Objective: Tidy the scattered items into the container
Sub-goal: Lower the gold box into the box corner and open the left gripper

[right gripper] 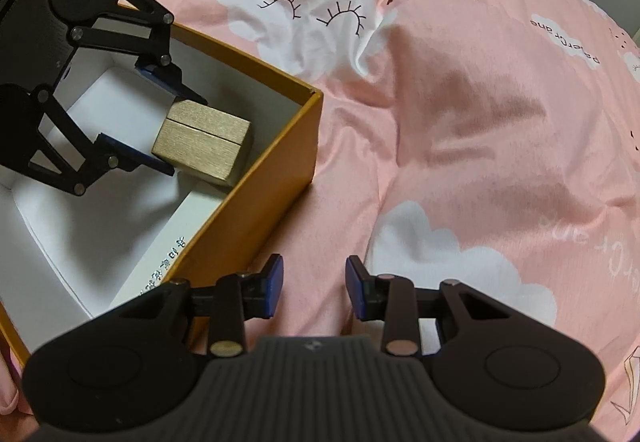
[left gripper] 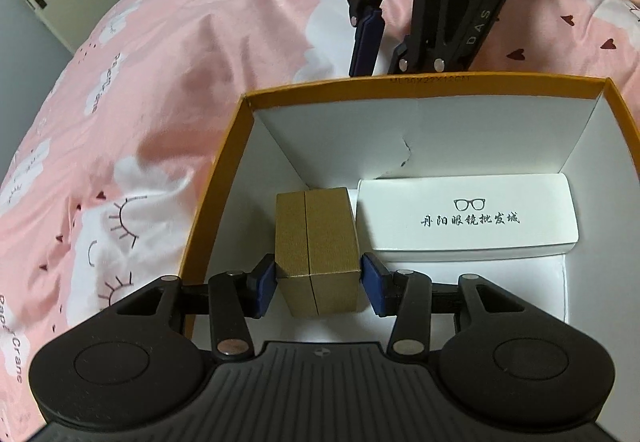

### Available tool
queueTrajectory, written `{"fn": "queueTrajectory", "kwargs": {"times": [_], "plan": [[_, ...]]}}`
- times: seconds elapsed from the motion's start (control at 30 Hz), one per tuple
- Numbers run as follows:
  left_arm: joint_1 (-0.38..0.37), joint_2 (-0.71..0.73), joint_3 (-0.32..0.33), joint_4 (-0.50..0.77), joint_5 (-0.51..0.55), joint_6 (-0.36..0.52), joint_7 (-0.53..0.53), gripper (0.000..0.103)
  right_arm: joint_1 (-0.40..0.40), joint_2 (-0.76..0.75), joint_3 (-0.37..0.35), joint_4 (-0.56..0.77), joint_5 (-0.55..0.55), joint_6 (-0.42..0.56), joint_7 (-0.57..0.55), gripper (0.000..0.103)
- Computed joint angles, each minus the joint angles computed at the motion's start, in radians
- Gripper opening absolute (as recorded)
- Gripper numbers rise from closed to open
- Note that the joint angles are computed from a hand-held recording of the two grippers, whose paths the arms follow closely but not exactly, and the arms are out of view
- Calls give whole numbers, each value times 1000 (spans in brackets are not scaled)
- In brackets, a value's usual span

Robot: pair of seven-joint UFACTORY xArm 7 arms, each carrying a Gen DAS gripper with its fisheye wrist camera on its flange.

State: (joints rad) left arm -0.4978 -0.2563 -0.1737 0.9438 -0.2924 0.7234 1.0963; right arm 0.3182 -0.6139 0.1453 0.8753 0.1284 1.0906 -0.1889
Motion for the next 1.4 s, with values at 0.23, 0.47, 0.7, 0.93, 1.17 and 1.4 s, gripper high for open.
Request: {"fn": "queueTrajectory", "kwargs": {"times": [0.23, 0.47, 0.7, 0.93, 1.17, 1.4], "plan": [[2, -46, -30, -103, 126, -127, -28, 55, 8, -19, 3, -5, 4, 0, 5, 38], [7, -128, -22, -153, 141, -153, -168, 63, 8, -31, 14, -2, -14, 10, 6, 38], [17, -128, -20, -101, 138, -14, -349, 40, 9, -34, 18, -2, -24, 18, 11, 38], [0, -90, -13, -88, 111, -35, -384, 23, 14, -36, 15, -10, -23, 17, 7, 38], [-26, -57, -18, -87, 82, -95, -343, 23, 9, -20, 8, -21, -21, 9, -2, 38], [-28, -19, -28, -66, 84, -112, -351, 23, 9, -15, 7, -25, -19, 10, -11, 38]]}}
